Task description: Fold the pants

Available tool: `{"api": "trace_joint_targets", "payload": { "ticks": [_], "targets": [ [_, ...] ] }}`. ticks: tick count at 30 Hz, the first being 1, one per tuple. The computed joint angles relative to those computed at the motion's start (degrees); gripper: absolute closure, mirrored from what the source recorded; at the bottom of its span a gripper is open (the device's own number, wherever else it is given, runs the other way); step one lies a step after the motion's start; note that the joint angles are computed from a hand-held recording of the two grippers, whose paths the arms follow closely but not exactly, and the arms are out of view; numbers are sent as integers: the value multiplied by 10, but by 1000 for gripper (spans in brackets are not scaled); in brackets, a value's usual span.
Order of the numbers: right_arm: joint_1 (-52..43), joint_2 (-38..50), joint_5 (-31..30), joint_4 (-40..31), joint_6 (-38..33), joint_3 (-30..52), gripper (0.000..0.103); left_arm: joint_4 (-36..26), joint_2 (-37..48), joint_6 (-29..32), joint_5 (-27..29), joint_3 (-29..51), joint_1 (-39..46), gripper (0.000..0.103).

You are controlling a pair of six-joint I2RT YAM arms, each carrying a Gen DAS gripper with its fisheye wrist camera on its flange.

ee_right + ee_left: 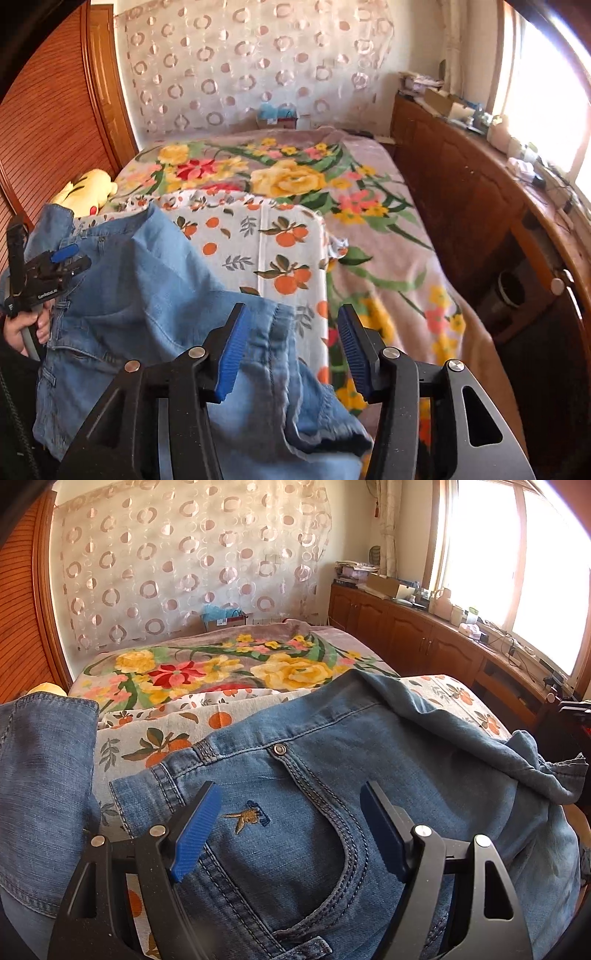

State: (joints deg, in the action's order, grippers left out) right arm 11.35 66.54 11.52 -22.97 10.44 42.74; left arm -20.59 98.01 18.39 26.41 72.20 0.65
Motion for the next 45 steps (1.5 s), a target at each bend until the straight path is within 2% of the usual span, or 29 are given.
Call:
{"api": "trace_joint_targets", "payload": {
  "ticks": [3, 8, 11, 17, 18, 20, 25, 30, 34, 40, 45],
  "targets": [
    [-31, 84, -44, 34, -10, 20, 52, -2, 0, -3, 2, 2, 0, 25],
    [-84, 168, -144, 47, -12, 50, 52, -5, 0, 1, 3, 2, 1, 25],
    [-90, 211, -153, 53, -24, 69, 52, -13, 4, 5, 6, 6, -1, 25],
    [-83, 226, -147, 75, -21, 60, 52, -13, 2, 2, -2, 3, -7, 25],
    [-82, 225, -142, 81, -21, 57, 52, -12, 2, 2, -2, 2, -7, 25],
    [-74, 211, -124, 94, -22, 43, 79, -11, 1, 2, -3, 0, -7, 25],
    [-52, 118, -64, 146, -19, -16, 95, -10, 1, 3, -4, -1, -8, 25],
    [-64, 80, -9, 161, -35, -5, 96, -8, 0, 1, -4, -3, -8, 25],
    [-80, 107, 37, 180, -55, 38, 96, -4, 1, -1, -3, -2, -6, 25],
    [-109, 218, 76, 200, -84, 139, 96, -6, 2, 0, -4, -1, -5, 25],
    [-86, 344, 116, 189, -75, 240, 96, -16, 12, 1, -6, 11, -6, 25]
  ]
}}
